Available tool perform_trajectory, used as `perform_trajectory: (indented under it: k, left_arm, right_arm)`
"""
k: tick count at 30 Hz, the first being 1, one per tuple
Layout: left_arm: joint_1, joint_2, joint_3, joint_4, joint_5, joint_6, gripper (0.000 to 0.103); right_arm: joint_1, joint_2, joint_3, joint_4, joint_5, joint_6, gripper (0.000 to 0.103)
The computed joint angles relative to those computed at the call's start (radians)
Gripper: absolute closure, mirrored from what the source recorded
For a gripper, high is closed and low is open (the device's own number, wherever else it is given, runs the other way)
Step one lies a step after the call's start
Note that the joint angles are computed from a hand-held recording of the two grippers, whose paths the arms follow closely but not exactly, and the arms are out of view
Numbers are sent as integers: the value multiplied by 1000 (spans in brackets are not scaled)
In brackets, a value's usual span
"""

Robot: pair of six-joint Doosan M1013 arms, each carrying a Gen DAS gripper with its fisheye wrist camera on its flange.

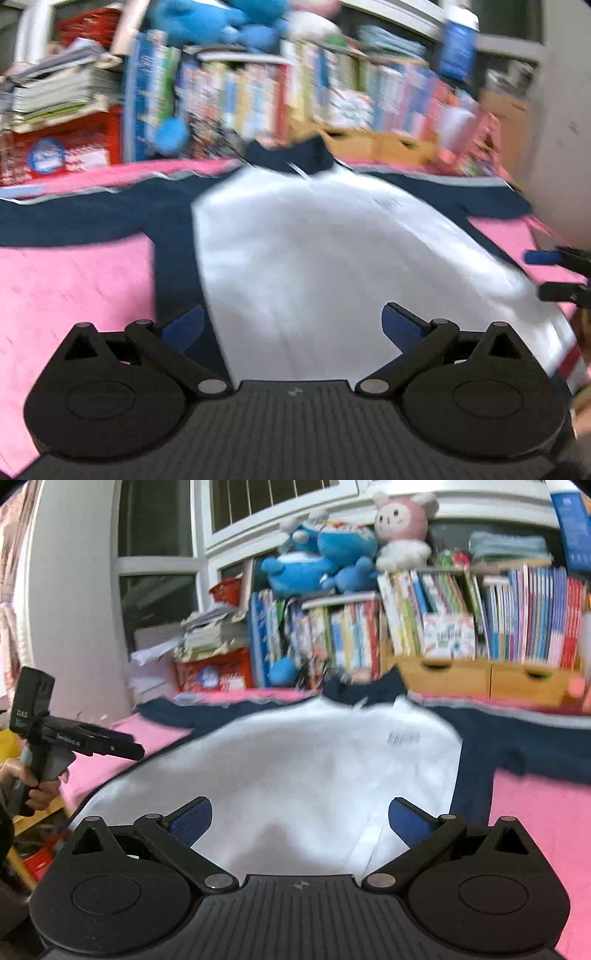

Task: Fold clothes

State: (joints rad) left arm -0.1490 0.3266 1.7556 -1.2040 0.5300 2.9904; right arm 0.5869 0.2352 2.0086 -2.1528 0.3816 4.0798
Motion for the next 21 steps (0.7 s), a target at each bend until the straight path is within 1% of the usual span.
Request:
perform_trajectory:
  k: [1, 2, 3, 4, 5, 6, 7, 8, 10, 11, 13, 14, 16, 19, 20, 21]
  left_arm:
    - [-1, -4, 10, 27, -5, -7, 0]
    - [-9, -6, 19, 83, -52, -46, 0]
    - [-17, -9, 27, 146, -97, -94, 0]
    - [-21, -11, 40, 157, -137, -96, 0]
    - [-14, -15, 49, 116, -151, -67, 0]
    - [-8, -15, 49, 118, -153, -90, 0]
    - [-4, -17, 47, 150, -156, -139, 0]
    - [-3, -20, 45, 199, -162, -191, 0]
    - [-3, -27, 39, 298, -172, -295, 0]
    - [-3, -31, 33, 340, -174, -338, 0]
    - [-4, -38, 21, 424, -177, -424, 0]
    - [-3, -40, 15, 437, -174, -440, 0]
    - [2, -40, -6, 353, -143, -378, 0]
    - [-5, -18, -70, 273, -47, -330, 0]
    - [-18, -7, -95, 286, -26, -341, 0]
    - [-37, 6, -123, 316, -11, -368, 0]
  right_arm:
    - [7, -5, 11, 26, -9, -15, 0]
    - [14, -9, 18, 77, -15, -63, 0]
    - [23, -11, 23, 155, -8, -146, 0]
    - [36, -10, 25, 268, 22, -267, 0]
    - [47, -10, 26, 373, 64, -375, 0]
    - [54, -13, 31, 446, 104, -446, 0]
    - [58, -18, 38, 497, 143, -480, 0]
    - [59, -26, 47, 530, 177, -475, 0]
    - [57, -44, 56, 610, 227, -492, 0]
    - [55, -54, 63, 622, 238, -474, 0]
    - [48, -75, 82, 587, 240, -380, 0]
    - [47, -81, 89, 568, 257, -333, 0]
    - [48, -75, 81, 540, 303, -282, 0]
    - [45, -57, 59, 511, 360, -233, 0]
    - [44, -52, 52, 502, 379, -218, 0]
    - [43, -38, 33, 521, 404, -250, 0]
